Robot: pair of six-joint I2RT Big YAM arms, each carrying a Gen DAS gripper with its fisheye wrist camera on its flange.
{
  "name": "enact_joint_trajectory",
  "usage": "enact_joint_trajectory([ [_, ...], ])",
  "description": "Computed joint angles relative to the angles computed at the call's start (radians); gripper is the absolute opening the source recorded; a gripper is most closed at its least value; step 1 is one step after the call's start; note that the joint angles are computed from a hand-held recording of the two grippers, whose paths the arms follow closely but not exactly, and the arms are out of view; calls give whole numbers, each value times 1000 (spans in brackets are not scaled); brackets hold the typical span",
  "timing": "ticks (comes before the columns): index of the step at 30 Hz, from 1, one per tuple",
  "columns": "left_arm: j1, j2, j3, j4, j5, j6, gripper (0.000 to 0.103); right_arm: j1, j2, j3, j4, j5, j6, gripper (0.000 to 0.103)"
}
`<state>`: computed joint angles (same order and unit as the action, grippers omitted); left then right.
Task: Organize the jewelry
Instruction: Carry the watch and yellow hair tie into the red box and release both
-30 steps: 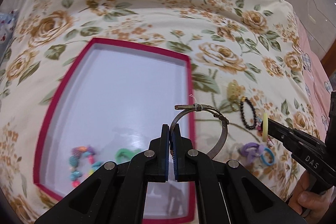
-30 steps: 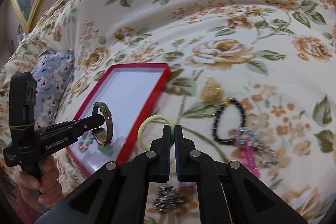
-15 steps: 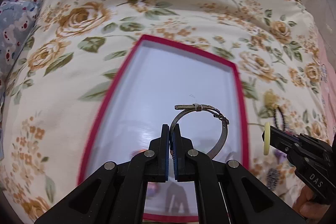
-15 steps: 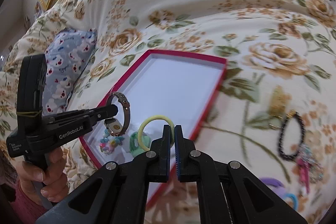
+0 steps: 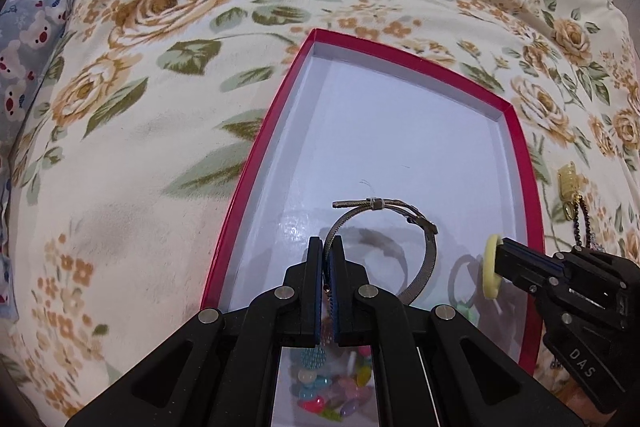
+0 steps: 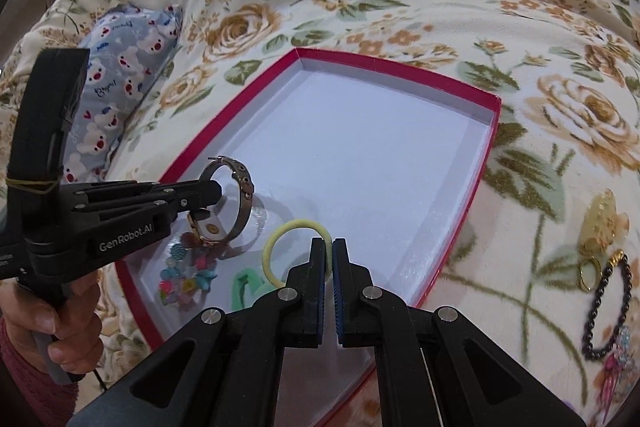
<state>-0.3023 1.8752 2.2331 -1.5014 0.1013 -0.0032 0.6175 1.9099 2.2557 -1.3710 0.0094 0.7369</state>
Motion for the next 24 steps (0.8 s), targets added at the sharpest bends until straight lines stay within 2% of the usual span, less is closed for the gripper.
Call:
enact_joint_trajectory([
  [7,-6,24,18,1,-7,-2,3,-2,24,22,-30,-12,-13,3],
  [13,-9,29,24,-1,-12,-6,6,-3,36,35,-31,-14,-17,8],
  [24,-17,32,32,-8,-20,-10,14,-2,-18,-32,29,-20,27,10],
])
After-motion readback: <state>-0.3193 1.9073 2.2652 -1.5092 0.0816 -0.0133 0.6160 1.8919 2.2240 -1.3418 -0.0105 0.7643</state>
